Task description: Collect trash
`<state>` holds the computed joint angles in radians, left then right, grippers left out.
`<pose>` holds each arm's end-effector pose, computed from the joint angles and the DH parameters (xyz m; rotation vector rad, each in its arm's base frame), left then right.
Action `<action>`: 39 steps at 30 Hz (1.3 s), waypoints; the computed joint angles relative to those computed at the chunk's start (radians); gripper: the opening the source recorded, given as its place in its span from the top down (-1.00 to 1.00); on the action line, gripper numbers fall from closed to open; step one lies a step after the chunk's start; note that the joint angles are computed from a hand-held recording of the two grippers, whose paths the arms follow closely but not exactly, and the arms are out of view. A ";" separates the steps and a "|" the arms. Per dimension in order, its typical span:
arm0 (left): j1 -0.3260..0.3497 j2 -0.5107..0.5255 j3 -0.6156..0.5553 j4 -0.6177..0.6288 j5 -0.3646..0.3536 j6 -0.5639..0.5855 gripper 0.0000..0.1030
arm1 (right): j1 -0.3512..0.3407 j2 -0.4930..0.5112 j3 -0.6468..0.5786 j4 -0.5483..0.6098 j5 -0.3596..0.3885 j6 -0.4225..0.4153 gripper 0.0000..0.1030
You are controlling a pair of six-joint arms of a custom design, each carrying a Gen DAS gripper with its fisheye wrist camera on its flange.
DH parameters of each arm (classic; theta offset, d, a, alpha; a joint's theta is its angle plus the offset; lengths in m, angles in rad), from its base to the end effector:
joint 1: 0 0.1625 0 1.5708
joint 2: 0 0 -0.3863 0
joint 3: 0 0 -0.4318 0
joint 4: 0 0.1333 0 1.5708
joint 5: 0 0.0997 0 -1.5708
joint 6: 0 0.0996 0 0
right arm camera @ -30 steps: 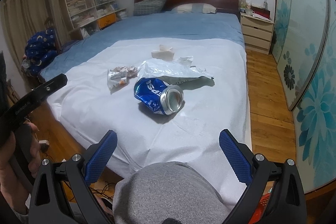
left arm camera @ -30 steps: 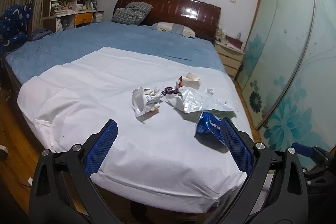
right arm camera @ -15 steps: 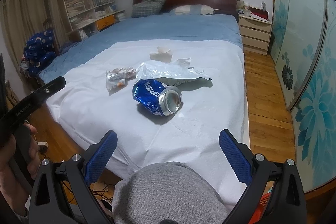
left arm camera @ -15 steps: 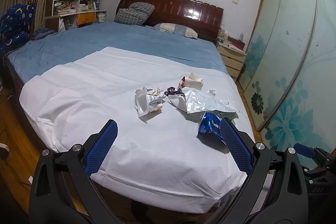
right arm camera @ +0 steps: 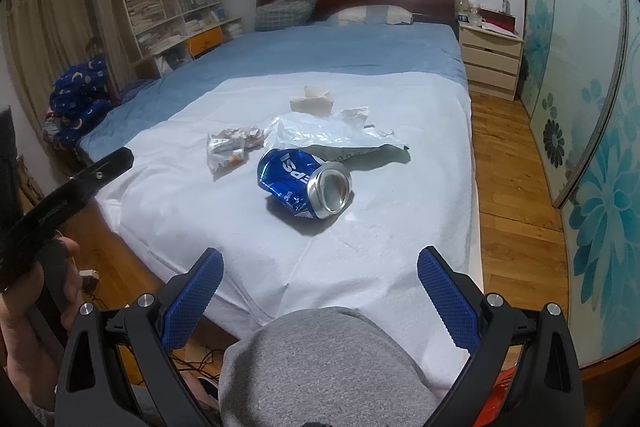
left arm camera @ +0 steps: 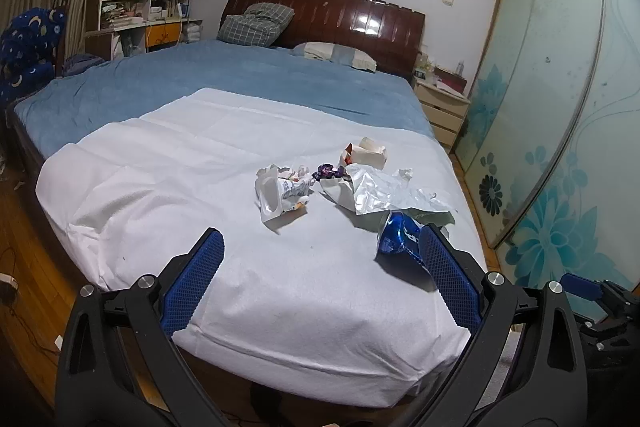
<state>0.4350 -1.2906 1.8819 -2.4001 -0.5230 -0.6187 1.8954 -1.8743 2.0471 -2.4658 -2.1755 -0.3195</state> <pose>-0.4279 -0.4410 0.2682 0.4448 2.3182 -1.2262 0.2126 -0.3915 0.4613 0.4909 -2.3635 0.9073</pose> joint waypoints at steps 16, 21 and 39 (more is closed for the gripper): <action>0.088 0.091 -0.082 -0.025 -0.135 0.015 -0.88 | -0.133 0.252 -0.308 0.235 0.138 0.175 -0.86; 0.130 0.118 -0.116 -0.024 -0.145 0.002 -0.88 | -0.171 0.389 -0.416 0.323 0.135 0.273 -0.55; 0.270 0.203 -0.220 -0.121 -0.227 -0.010 -0.88 | -0.204 0.480 -0.466 0.410 0.267 0.253 -0.02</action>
